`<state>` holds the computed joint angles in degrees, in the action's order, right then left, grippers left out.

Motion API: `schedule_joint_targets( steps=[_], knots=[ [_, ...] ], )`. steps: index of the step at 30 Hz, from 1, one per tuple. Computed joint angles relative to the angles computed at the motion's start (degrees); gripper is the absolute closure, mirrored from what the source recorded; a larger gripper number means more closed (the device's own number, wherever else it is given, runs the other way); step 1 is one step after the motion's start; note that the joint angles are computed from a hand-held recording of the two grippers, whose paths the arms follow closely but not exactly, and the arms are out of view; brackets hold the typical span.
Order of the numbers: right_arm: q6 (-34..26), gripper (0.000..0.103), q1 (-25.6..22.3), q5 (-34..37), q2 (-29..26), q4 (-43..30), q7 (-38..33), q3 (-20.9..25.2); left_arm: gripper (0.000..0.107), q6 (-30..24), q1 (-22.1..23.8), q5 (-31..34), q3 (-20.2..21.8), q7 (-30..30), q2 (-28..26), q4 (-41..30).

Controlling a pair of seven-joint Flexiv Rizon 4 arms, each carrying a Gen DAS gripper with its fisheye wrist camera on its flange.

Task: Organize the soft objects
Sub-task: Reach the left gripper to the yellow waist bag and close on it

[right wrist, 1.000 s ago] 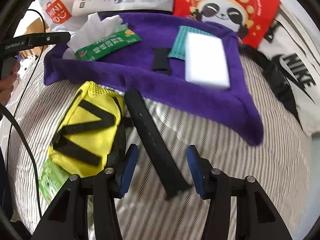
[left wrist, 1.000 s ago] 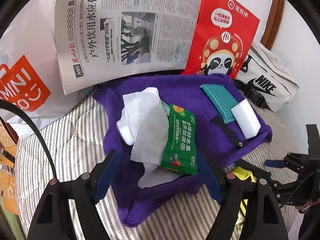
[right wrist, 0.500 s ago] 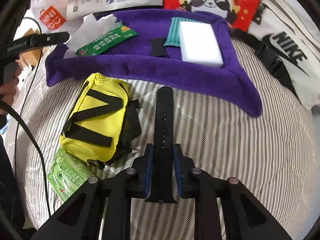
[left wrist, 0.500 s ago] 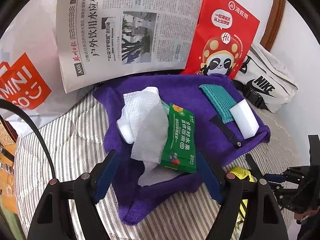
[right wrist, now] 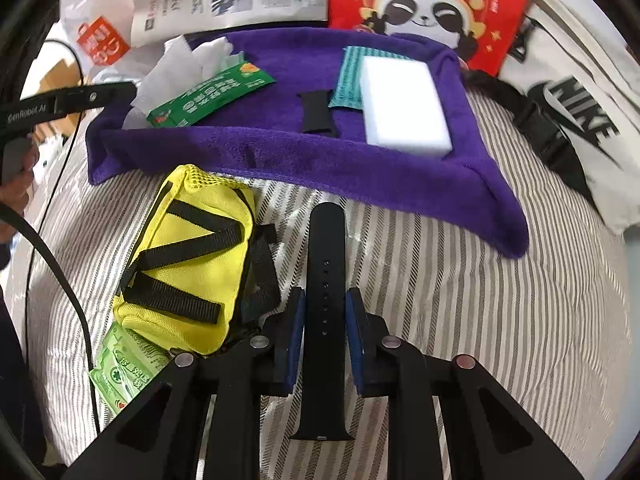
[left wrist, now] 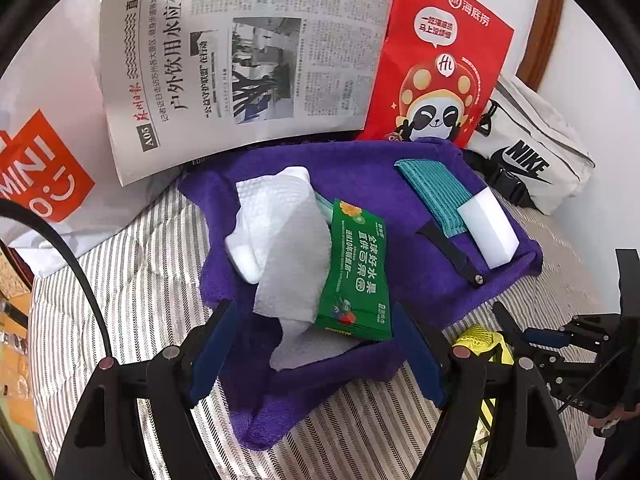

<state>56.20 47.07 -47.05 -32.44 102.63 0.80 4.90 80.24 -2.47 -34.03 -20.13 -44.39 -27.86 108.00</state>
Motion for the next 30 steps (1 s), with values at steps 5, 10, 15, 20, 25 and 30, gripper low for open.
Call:
schedule_joint_targets(
  steps=[5,10,15,20,25,30],
  knots=[
    [1.26,0.082,-0.21,-0.74,0.78,1.34,2.58,-0.11,0.029,-0.19,-0.24,0.15,0.07,0.01,0.08,0.02],
    [2.71,0.082,-0.16,-3.05,3.75,5.08,8.41,-0.9,0.029,0.73,-0.27,0.63,-0.51,0.72,0.89,0.68],
    [1.16,0.082,-1.09,-6.25,7.29,9.07,14.32,0.13,0.029,1.83,-1.04,1.43,-1.0,1.95,2.4,1.64],
    [-2.71,0.082,-2.34,-7.45,9.01,10.28,15.82,1.96,0.029,-0.95,-2.53,-0.07,-1.25,2.14,5.27,3.81],
    [-0.65,0.082,-4.18,-11.54,10.5,12.46,20.48,2.13,0.029,-3.95,-9.97,6.75,6.93,-6.17,7.47,5.45],
    [-0.71,0.082,-5.55,-15.73,11.88,13.3,23.76,2.37,0.029,-5.85,-10.6,5.89,6.63,-9.65,8.01,7.86]
  ],
)
